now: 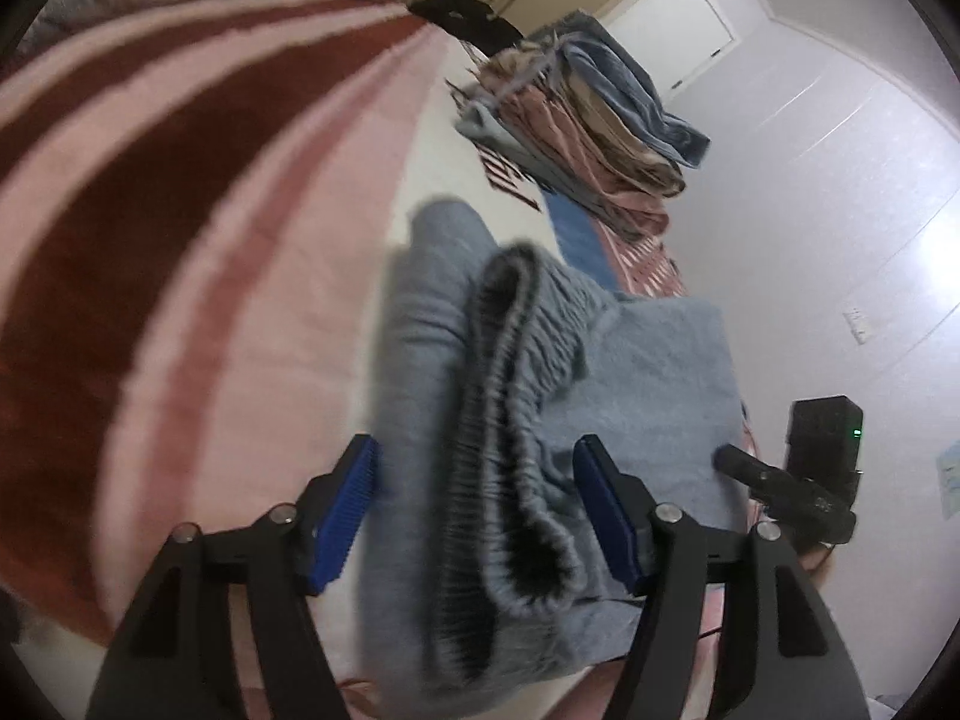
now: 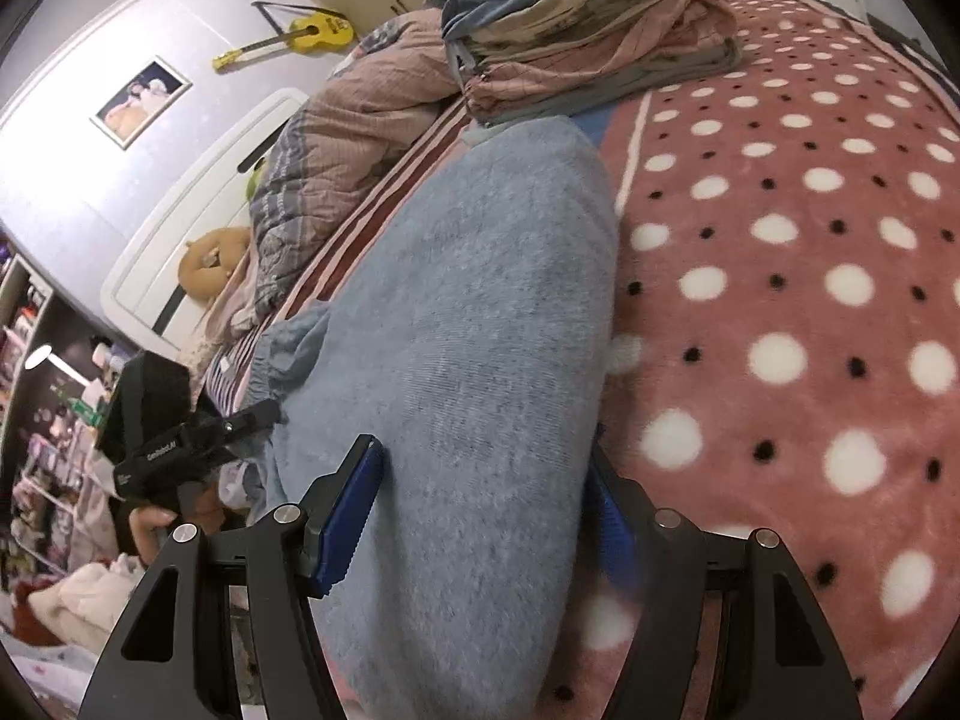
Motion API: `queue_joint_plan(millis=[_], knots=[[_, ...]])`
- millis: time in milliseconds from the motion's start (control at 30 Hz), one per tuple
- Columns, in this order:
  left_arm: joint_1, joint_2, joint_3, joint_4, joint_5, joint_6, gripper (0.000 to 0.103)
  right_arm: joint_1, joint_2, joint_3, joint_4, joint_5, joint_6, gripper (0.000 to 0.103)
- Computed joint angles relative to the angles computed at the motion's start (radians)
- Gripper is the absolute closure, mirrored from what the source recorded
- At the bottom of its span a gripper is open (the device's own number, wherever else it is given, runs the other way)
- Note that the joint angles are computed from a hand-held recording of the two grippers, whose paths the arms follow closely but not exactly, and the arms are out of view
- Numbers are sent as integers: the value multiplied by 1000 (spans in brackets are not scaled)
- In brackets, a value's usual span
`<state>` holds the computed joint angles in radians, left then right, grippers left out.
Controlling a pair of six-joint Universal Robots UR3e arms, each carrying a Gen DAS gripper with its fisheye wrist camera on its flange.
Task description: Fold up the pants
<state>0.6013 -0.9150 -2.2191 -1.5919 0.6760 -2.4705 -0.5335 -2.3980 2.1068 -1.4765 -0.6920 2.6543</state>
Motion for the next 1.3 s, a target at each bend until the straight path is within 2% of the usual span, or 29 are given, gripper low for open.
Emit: queue_joint_plan(millis=[67, 100, 133, 167, 200, 267, 367, 467, 633, 700, 767, 867, 1000, 1100, 1200, 1300], knots=[[-55, -18, -30, 128, 19, -93, 40, 32, 9, 15, -63, -9, 48, 47], [-74, -24, -32, 164, 23, -123, 40, 42, 7, 19, -85, -16, 64, 53], [-91, -36, -26, 185, 26, -143, 48, 49, 1, 25, -109, -28, 86, 58], [-109, -52, -16, 197, 27, -156, 61, 51, -6, 28, -121, -37, 104, 68], [-134, -74, -4, 233, 35, -185, 65, 49, -12, 27, -120, -37, 109, 76], [-192, -120, 23, 341, 57, -253, 75, 33, -29, 12, -109, -21, 109, 85], [-249, -178, 82, 449, 72, -323, 78, 38, -21, -19, -175, -14, 155, 92], [-327, -254, 172, 555, 116, -408, 79, 33, 14, -62, -243, -10, 206, 92], [-489, -439, 308, 679, 276, -539, 75, 50, 104, -92, -313, -56, 272, 92], [-533, -474, 307, 723, 353, -568, 71, 83, 138, -79, -350, -102, 297, 84], [-553, -471, 273, 768, 406, -580, 62, 85, 138, -64, -342, -125, 293, 77], [-562, -456, 243, 800, 449, -573, 49, 35, 83, -56, -242, -129, 204, 66], [-553, -445, 232, 791, 467, -555, 38, 27, 67, -103, -128, -162, 86, 52], [-536, -445, 223, 758, 442, -537, 35, 35, 71, -123, -55, -162, 8, 51], [-516, -444, 203, 736, 386, -518, 32, 88, 104, -93, -116, -177, 27, 51], [-540, -446, 197, 757, 405, -543, 32, 119, 121, -49, -199, -162, 80, 51]])
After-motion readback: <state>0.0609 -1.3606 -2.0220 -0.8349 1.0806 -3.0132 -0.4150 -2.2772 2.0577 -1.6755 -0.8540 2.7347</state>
